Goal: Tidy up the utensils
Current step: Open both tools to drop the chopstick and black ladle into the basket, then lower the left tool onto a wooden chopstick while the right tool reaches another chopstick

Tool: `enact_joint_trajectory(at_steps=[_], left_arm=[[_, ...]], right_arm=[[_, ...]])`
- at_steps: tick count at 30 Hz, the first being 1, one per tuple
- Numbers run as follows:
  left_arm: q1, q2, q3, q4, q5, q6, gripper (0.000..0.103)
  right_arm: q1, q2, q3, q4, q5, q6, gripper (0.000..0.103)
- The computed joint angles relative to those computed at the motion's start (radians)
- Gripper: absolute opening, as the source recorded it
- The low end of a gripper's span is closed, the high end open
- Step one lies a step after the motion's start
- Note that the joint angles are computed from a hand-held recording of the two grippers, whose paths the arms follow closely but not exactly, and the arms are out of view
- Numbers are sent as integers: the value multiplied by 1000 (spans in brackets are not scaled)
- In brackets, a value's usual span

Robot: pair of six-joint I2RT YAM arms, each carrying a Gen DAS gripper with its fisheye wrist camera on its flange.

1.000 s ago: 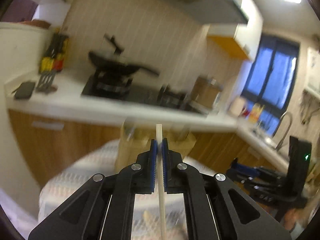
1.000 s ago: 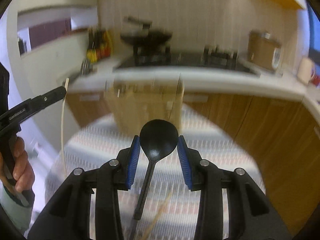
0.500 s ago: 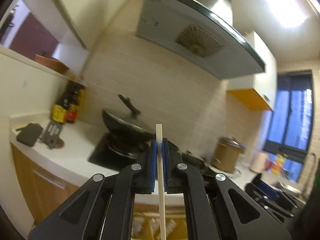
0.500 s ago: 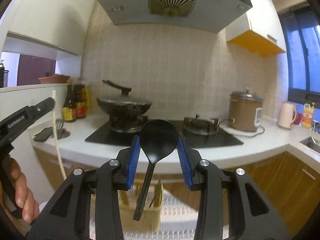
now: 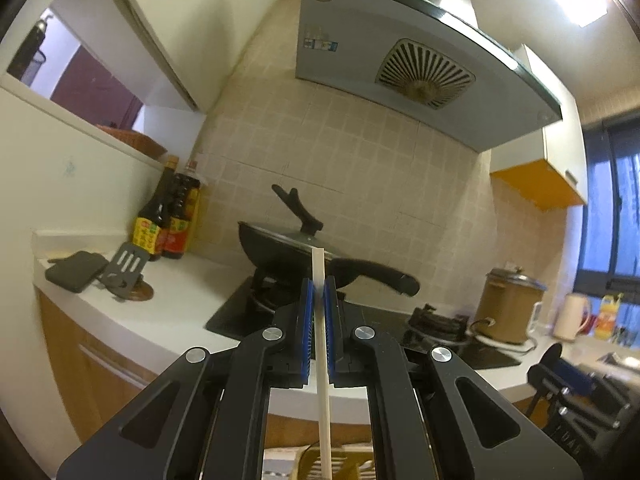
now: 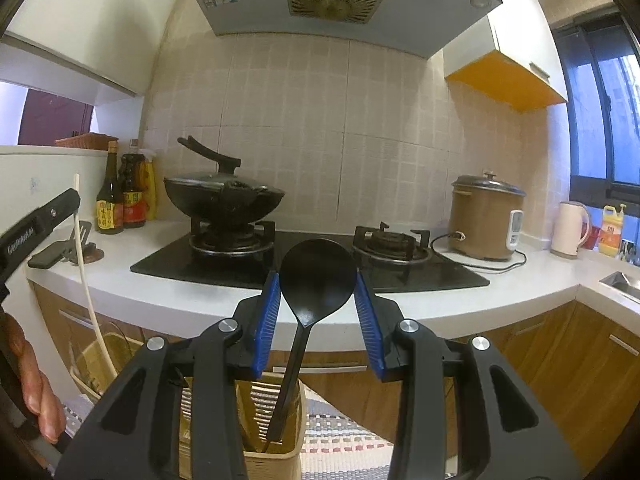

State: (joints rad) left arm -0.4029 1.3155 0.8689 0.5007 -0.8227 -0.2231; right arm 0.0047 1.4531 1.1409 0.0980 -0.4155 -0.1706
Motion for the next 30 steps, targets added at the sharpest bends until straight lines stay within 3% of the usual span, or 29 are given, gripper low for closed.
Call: enact_joint_trajectory(at_steps=[6, 9, 10, 12, 18, 23, 26, 30], left_arm=[[-5, 3, -17, -46, 8, -17, 4], [-4, -19, -13, -128, 27, -52, 4], [-5, -34, -12, -162, 37, -65, 5], [-11, -67, -14, -225, 47, -91, 13], [-55, -246, -52, -404, 69, -154, 24], [-146, -392, -57, -641, 39, -230, 27], [-185, -472, -74, -827, 85, -359, 27], [-205, -531, -137, -955, 168, -496, 27]], right_arm=[[-7, 0, -35, 0, -32, -23, 35], [-22, -20, -55, -25, -63, -31, 36], [-30, -26, -55, -43, -75, -34, 40], [-52, -48, -58, -83, -105, -38, 51], [-155, -155, -85, -197, -210, -61, 51], [-286, -252, -123, -311, -313, -108, 51], [-355, -276, -142, -419, -364, -174, 51], [-423, -296, -224, -484, -384, -256, 51]])
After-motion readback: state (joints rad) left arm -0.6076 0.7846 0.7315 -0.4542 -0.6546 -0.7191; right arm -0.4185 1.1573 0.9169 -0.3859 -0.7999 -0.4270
